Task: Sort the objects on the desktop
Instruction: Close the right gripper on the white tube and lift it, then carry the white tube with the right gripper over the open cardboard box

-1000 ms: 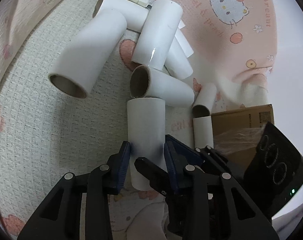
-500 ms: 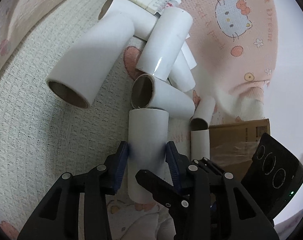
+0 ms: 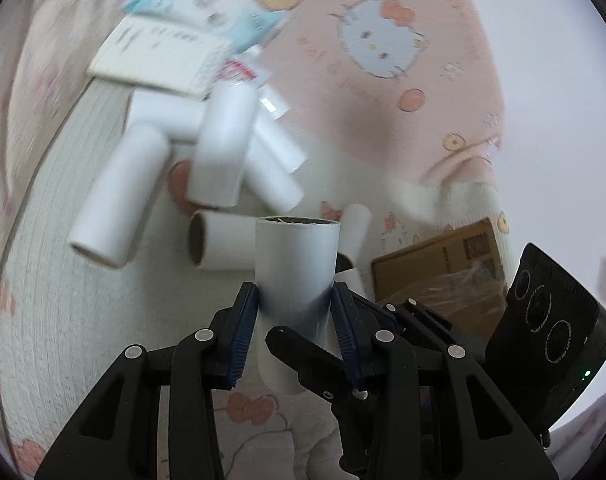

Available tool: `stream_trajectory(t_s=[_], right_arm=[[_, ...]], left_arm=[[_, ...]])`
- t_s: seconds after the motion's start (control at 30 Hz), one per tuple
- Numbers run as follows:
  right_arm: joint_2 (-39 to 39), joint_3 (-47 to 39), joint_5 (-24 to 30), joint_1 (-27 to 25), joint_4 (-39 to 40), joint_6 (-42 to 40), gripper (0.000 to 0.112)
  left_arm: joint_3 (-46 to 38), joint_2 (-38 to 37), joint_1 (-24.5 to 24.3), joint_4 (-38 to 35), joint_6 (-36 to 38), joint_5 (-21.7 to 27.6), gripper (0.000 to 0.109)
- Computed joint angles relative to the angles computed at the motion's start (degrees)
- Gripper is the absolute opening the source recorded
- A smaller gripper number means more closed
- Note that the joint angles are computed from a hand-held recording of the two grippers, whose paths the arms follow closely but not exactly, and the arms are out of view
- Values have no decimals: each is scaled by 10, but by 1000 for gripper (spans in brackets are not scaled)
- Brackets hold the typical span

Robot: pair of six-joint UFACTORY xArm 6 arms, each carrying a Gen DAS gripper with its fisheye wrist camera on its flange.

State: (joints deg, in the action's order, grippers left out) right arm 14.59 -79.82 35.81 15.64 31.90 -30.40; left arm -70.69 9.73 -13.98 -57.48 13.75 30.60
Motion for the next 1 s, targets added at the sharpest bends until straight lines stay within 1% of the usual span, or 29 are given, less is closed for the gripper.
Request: stream_trajectory(t_s=[0.17, 0.27, 0.33, 0.47, 0.6, 0.7, 0.77, 0.87, 1.0], right_arm=[[-26, 30, -26, -8, -10, 9, 45], [-41, 43, -38, -17, 1, 13, 45], [-52, 53, -44, -22, 21, 5, 45], [-82, 79, -65, -31, 87, -31, 46], [-101, 93, -82, -34, 111, -45, 46], [-113, 105, -93, -37, 120, -50, 46], [-123, 116, -99, -42, 130, -60, 46], [-134, 127, -110, -48, 127, -54, 46], [-143, 136, -126, -59, 116, -44, 46]], left_arm=[[-28, 13, -14, -4, 13, 1, 41], [-37, 12, -20, -7, 29, 4, 41], [-43, 10, -28, 11, 30, -1, 41], [-51, 1, -47, 42, 32, -23, 41], [-61, -1, -61, 64, 21, -36, 41], [-73, 4, -70, 75, 19, -36, 41], [-87, 11, -76, 88, 18, -32, 41], [-112, 25, -80, 93, 26, -19, 41], [-162, 52, -83, 103, 51, 19, 40]])
